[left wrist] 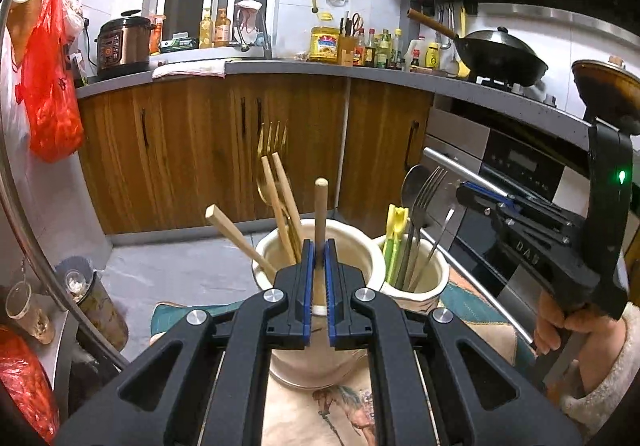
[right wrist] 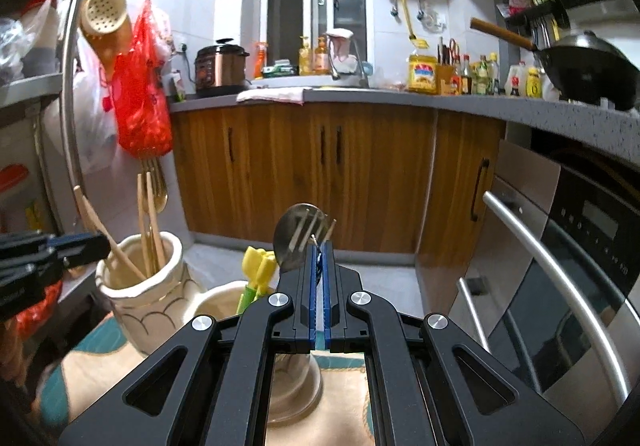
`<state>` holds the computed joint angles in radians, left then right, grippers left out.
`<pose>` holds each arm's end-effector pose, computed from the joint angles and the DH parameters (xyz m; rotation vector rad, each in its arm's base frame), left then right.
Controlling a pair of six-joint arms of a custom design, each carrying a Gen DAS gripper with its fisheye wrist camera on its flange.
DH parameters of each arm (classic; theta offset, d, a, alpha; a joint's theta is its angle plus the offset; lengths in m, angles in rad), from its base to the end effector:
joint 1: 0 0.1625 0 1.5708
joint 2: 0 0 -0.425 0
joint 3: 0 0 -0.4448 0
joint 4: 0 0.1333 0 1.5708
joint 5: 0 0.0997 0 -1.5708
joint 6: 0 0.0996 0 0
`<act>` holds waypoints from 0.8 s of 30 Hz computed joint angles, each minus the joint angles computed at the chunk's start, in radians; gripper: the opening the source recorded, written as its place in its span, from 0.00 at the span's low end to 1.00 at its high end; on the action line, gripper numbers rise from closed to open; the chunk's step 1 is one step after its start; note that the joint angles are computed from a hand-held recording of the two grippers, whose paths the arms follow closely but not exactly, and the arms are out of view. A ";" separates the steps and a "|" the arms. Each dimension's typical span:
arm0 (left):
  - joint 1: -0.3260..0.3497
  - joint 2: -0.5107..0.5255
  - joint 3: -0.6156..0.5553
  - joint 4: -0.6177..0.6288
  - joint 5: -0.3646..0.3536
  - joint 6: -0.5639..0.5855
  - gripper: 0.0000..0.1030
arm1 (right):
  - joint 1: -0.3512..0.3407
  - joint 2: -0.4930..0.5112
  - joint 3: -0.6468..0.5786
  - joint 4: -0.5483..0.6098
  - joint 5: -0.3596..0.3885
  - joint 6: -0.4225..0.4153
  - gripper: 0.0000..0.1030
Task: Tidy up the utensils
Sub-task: 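Release the chopstick into the tall cup while the right gripper drops the spoon into the small cup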
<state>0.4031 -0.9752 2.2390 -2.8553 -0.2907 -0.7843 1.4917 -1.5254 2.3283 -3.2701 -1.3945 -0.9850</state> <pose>-0.3455 -0.3960 0.0638 0.3842 2.0646 -1.3073 0.1134 -0.4776 0.2837 1.2268 -2.2703 1.1839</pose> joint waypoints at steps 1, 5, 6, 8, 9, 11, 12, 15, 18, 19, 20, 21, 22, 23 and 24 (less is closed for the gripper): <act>0.002 -0.005 -0.001 0.023 -0.006 -0.016 0.05 | -0.001 -0.002 -0.003 0.011 -0.001 0.009 0.04; 0.007 -0.018 -0.006 0.081 -0.019 -0.053 0.19 | -0.002 -0.005 -0.024 0.065 -0.017 0.040 0.15; 0.006 -0.018 -0.006 0.088 -0.014 -0.060 0.28 | -0.003 -0.006 -0.028 0.079 -0.017 0.049 0.18; 0.000 -0.015 -0.002 0.072 -0.003 -0.054 0.34 | -0.005 -0.008 -0.031 0.091 -0.016 0.056 0.23; -0.001 -0.014 -0.005 0.073 -0.003 -0.052 0.37 | -0.004 -0.009 -0.031 0.095 -0.018 0.057 0.28; -0.006 -0.019 -0.005 0.098 0.002 -0.070 0.43 | -0.008 -0.015 -0.029 0.103 -0.011 0.057 0.40; -0.010 -0.024 -0.004 0.119 0.007 -0.084 0.47 | -0.011 -0.022 -0.027 0.108 0.000 0.058 0.44; -0.029 -0.034 0.009 0.116 0.025 -0.086 0.59 | -0.017 -0.042 -0.017 0.113 0.014 0.062 0.57; -0.058 -0.057 0.026 0.162 0.043 -0.129 0.73 | -0.027 -0.076 -0.007 0.147 0.034 0.065 0.70; -0.070 -0.069 0.033 0.192 0.048 -0.154 0.75 | -0.031 -0.087 -0.002 0.158 0.039 0.061 0.72; -0.077 -0.079 0.038 0.216 0.051 -0.173 0.78 | -0.036 -0.099 0.005 0.167 0.045 0.053 0.76; -0.089 -0.096 0.045 0.264 0.051 -0.211 0.82 | -0.044 -0.116 0.016 0.174 0.049 0.042 0.78; -0.100 -0.112 0.052 0.313 0.049 -0.250 0.84 | -0.049 -0.125 0.023 0.180 0.049 0.037 0.79; -0.109 -0.123 0.057 0.357 0.045 -0.286 0.88 | -0.058 -0.140 0.034 0.192 0.048 0.030 0.82; -0.117 -0.137 0.061 0.419 0.040 -0.337 0.90 | -0.070 -0.153 0.045 0.204 0.046 0.026 0.85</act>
